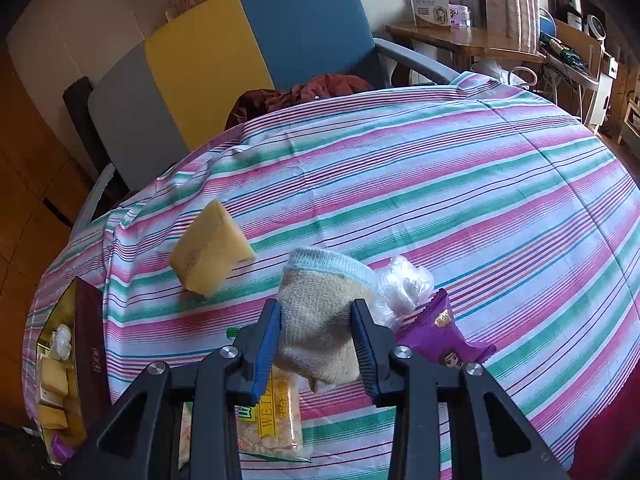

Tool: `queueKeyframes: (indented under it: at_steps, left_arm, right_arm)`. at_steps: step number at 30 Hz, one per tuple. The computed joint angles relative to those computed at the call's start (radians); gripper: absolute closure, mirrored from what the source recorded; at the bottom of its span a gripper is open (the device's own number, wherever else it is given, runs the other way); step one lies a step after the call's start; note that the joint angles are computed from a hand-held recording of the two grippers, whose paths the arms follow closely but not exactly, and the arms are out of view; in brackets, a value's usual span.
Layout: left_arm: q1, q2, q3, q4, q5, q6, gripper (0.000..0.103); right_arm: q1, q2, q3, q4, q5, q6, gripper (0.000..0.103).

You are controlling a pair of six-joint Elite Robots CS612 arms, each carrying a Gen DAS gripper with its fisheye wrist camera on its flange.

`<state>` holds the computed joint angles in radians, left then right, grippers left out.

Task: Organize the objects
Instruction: 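Carry the WEIDAN cracker packet into the gold tray and release it with the left tool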

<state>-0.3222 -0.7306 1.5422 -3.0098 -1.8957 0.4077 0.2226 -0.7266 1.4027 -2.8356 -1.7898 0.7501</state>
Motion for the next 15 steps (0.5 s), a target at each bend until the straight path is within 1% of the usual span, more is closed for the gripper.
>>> queueKeyframes:
  at_steps: [4, 8, 12, 15]
  left_arm:
    - [0.007, -0.021, 0.022, -0.029, -0.027, -0.011, 0.059]
    - [0.022, -0.037, 0.026, -0.047, -0.063, -0.044, 0.059]
    - [0.04, -0.055, 0.03, -0.057, -0.071, -0.096, 0.059]
    - [0.058, -0.064, 0.018, -0.047, -0.061, -0.159, 0.059]
  right_arm:
    - [0.001, 0.003, -0.005, 0.011, -0.007, -0.01, 0.068]
    - [0.001, 0.002, -0.003, 0.007, -0.008, -0.014, 0.068]
    - [0.003, 0.003, -0.004, 0.002, -0.013, -0.019, 0.068]
    - [0.005, 0.002, -0.005, -0.001, -0.017, -0.023, 0.068]
